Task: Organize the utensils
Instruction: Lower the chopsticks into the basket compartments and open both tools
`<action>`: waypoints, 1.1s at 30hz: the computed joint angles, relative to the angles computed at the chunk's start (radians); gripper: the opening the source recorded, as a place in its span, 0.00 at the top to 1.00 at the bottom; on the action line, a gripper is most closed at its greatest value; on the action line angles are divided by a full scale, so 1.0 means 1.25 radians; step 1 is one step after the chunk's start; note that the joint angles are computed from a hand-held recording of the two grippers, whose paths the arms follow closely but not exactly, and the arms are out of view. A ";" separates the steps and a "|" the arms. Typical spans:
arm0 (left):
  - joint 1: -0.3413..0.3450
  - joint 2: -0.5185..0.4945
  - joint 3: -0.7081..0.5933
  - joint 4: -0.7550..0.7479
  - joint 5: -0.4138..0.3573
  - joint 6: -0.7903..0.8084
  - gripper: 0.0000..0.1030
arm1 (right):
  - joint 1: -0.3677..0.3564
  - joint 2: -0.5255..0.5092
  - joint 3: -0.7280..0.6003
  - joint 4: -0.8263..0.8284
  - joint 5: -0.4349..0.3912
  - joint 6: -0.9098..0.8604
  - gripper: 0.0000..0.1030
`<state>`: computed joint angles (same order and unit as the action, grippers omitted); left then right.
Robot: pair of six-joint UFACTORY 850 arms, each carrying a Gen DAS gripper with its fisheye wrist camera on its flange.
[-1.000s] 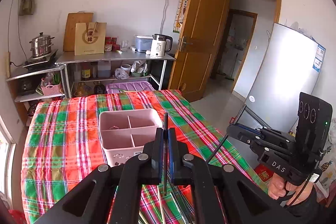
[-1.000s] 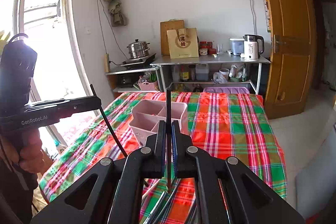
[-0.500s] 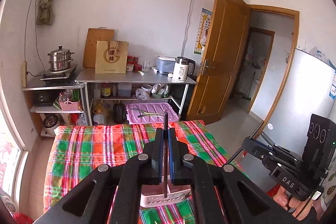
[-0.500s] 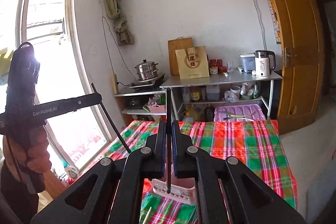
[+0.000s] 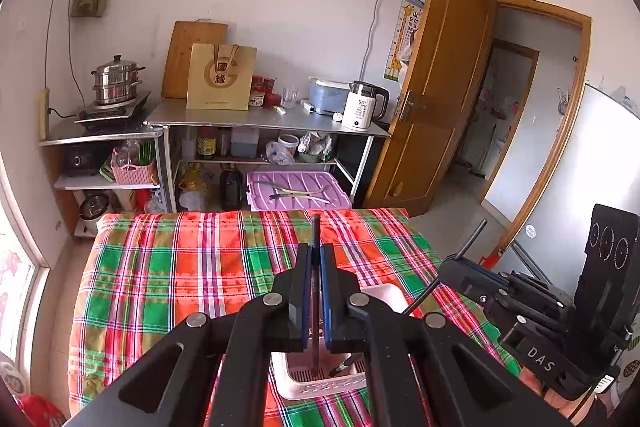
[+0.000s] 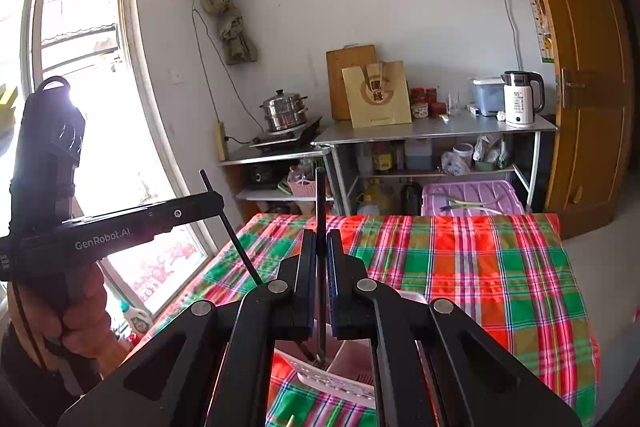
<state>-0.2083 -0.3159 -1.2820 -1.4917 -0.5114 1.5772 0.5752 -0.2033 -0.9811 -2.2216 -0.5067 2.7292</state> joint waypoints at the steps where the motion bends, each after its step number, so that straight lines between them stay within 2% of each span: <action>1: 0.000 -0.008 -0.002 0.007 -0.002 -0.006 0.96 | -0.003 -0.007 -0.002 -0.004 0.010 0.008 0.95; 10: -0.001 -0.056 -0.013 0.044 0.014 -0.046 0.96 | -0.026 -0.051 -0.013 -0.015 0.078 0.039 0.95; 14: 0.006 -0.050 0.001 -0.001 0.009 -0.006 0.96 | -0.025 -0.042 -0.002 -0.013 0.082 0.030 0.94; 17: 0.011 -0.030 0.022 -0.041 0.006 0.028 0.94 | -0.015 -0.024 0.014 -0.012 0.069 0.028 0.87; 21: 0.017 0.013 0.068 -0.110 0.011 0.103 0.84 | 0.003 0.012 0.044 0.003 0.044 0.014 0.85; 25: 0.023 0.073 0.137 -0.193 0.011 0.203 0.83 | 0.033 0.056 0.087 0.054 -0.001 -0.034 0.85; 33: 0.043 0.206 0.310 -0.305 -0.041 0.348 0.82 | 0.102 0.146 0.198 0.137 -0.080 -0.071 0.84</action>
